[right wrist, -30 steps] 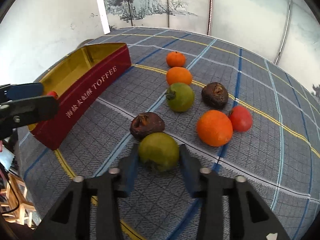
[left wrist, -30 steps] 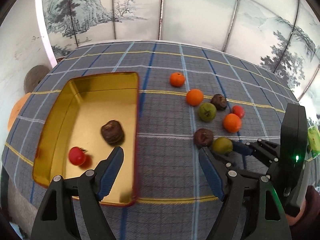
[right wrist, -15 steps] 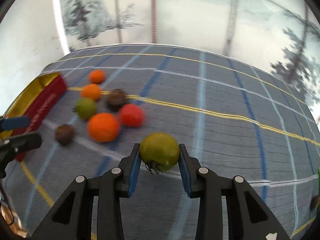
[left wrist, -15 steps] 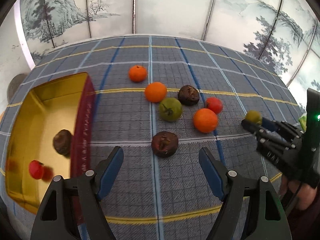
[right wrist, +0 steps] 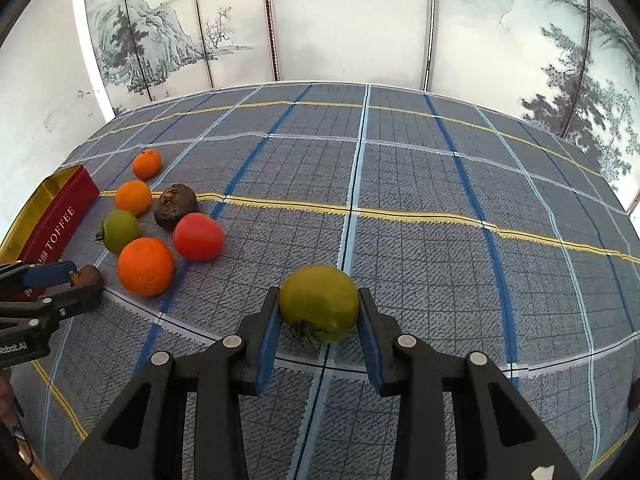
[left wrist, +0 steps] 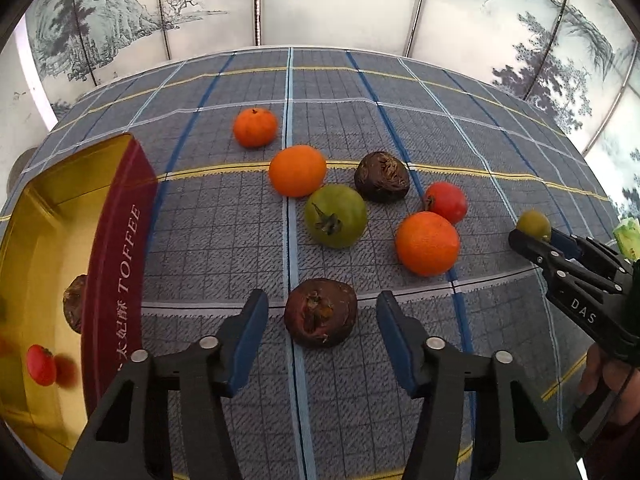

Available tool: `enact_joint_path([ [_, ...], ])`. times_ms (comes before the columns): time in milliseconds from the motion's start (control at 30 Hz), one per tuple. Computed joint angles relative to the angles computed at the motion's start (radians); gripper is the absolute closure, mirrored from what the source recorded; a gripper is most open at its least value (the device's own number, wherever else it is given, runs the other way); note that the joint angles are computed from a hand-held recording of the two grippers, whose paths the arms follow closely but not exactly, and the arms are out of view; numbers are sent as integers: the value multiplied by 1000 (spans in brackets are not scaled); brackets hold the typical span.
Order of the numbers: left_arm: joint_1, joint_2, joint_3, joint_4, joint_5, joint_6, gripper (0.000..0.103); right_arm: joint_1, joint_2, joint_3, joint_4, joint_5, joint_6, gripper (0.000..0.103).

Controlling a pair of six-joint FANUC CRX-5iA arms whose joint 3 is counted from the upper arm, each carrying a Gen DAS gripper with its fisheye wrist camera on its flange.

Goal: Organize fruits
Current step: 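Grasp the second brown mangosteen with the left tool while the right holds the green fruit, then carry the brown mangosteen into the gold tin and open the left tool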

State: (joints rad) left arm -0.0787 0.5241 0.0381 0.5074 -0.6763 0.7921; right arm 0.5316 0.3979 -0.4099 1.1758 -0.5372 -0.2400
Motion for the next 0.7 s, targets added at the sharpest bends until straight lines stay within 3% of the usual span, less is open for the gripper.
enact_joint_path([
  [200,-4,-1,-6,-12,22,-5,65,5,7,13,-31,-3,26,69],
  [533,12,-51,-55,4,36,-21,65,11,10,18,-44,-13,37,68],
  [700,36,-111,-119,91,72,-87,65,17,15,27,-56,-24,50,68],
])
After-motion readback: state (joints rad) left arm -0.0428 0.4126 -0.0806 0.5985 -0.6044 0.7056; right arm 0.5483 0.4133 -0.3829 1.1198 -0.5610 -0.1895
